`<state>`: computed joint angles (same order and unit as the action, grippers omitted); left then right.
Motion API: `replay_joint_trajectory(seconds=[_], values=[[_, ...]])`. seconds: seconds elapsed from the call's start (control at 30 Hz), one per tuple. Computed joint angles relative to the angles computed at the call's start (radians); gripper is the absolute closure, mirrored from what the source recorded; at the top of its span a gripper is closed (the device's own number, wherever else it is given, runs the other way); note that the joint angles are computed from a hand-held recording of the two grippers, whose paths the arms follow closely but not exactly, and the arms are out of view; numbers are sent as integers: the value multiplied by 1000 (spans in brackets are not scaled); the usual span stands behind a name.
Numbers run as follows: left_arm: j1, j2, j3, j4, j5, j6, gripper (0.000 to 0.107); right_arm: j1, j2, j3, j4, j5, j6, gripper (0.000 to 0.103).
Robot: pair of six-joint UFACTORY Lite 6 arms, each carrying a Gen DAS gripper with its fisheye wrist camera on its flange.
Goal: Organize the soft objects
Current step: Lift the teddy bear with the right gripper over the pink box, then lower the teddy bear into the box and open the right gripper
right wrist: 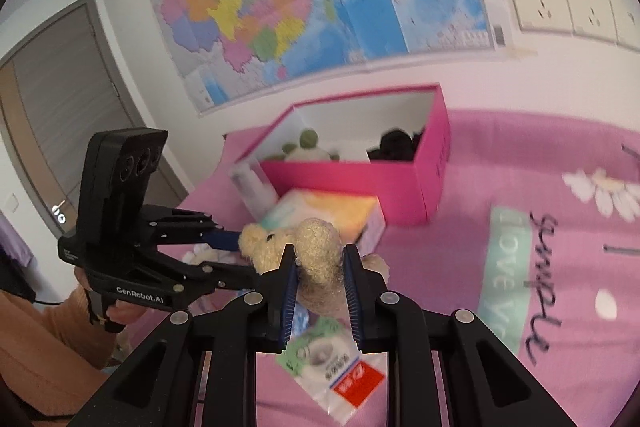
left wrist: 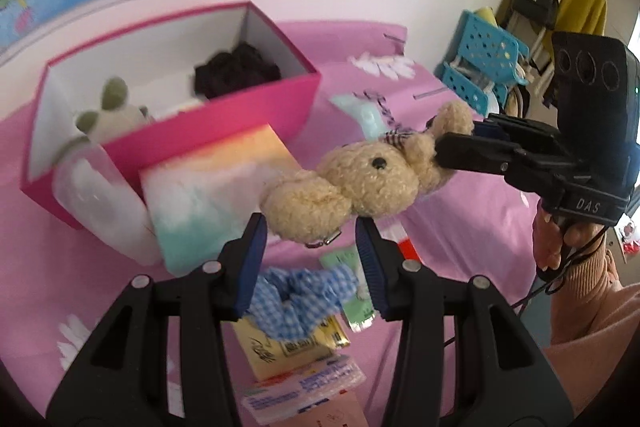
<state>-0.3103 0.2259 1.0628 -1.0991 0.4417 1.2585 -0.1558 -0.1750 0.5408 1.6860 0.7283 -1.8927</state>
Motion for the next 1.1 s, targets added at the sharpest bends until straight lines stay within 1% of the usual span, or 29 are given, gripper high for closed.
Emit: replay_joint_trajectory(seconds=[0.07, 0.17, 0.2, 0.3, 0.53, 0.63, 0.83, 0.9, 1.0, 1.1], values=[[5, 2, 29, 20, -7, -18, 64, 9, 10, 31, 7, 3, -3, 81], [1, 23, 86, 88, -33, -100, 64, 34, 38, 91, 20, -6, -14, 81], [2, 31, 101, 104, -38, -121, 64, 54, 72, 138, 43, -19, -29, 81], [7, 67, 169, 169, -45, -194, 64, 69, 121, 202, 44, -23, -23, 81], [25, 181, 370, 379, -40, -412, 64, 113, 268, 391, 57, -35, -3, 81], [25, 247, 464, 481, -29, -520, 64, 132, 334, 475, 66, -58, -5, 81], [17, 386, 637, 655, 6, -703, 64, 168, 499, 646, 54, -119, 8, 81], [13, 435, 694, 708, 24, -756, 64, 173, 528, 674, 44, -129, 9, 81], [3, 487, 754, 820, 28, -872, 64, 195, 587, 736, 27, -184, 7, 81], [0, 501, 759, 865, 21, -929, 64, 219, 651, 806, -23, -257, 47, 76]])
